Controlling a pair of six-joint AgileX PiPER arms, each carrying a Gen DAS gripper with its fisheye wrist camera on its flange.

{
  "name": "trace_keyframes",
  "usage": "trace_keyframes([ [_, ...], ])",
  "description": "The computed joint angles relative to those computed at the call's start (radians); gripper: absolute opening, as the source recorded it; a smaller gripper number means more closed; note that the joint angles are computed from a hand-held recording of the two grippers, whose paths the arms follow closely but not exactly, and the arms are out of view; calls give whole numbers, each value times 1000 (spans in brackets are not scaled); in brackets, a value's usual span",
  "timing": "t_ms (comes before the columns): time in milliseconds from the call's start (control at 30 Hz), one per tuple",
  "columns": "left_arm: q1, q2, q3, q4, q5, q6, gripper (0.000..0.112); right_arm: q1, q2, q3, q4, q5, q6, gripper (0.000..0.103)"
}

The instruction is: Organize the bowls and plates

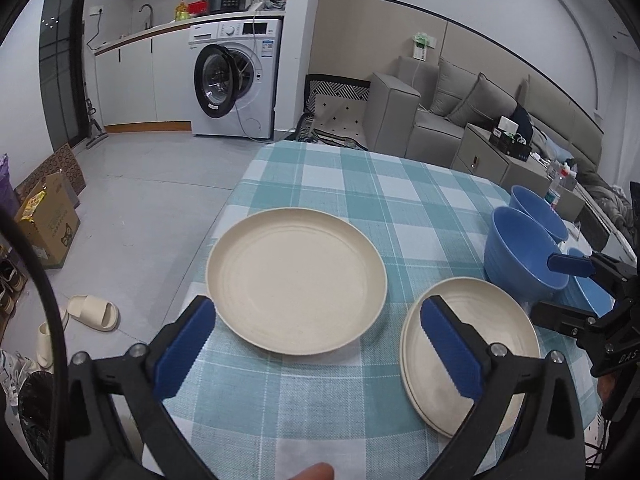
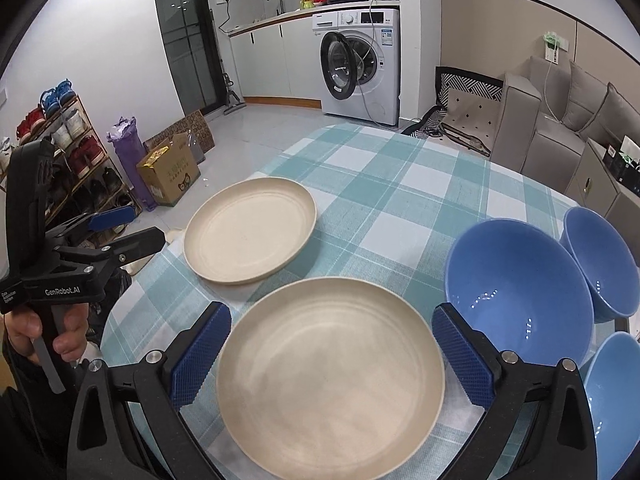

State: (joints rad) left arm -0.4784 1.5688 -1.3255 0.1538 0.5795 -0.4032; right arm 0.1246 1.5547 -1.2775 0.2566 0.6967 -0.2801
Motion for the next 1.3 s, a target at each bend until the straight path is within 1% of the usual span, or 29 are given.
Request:
trace_keyframes([
  [67, 3, 1, -7, 37, 6, -33, 103, 8, 16, -22, -2, 4, 9, 102],
  [200, 20, 9, -20, 36, 9, -38, 103, 27, 47, -66, -8, 12, 21, 102],
  [300, 21, 19, -30, 80, 22, -78, 103, 43, 69, -98, -25, 19, 39, 102],
  [400, 35, 25, -35, 68, 24, -71, 103, 57, 94, -132, -38, 26, 51, 102],
  [500, 41, 38, -43, 88, 33, -89, 103, 71, 117, -163, -48, 33, 60, 102],
  [967, 85, 77, -84, 22, 41, -44, 103, 132, 249, -347, -119, 87, 143, 102],
  [1200, 95, 98, -91, 55, 42, -62, 103, 158, 314, -422, -141, 109, 175, 102],
  [1300, 95, 111, -95, 89, 45, -93, 103, 165, 342, -451, -148, 122, 186, 102],
])
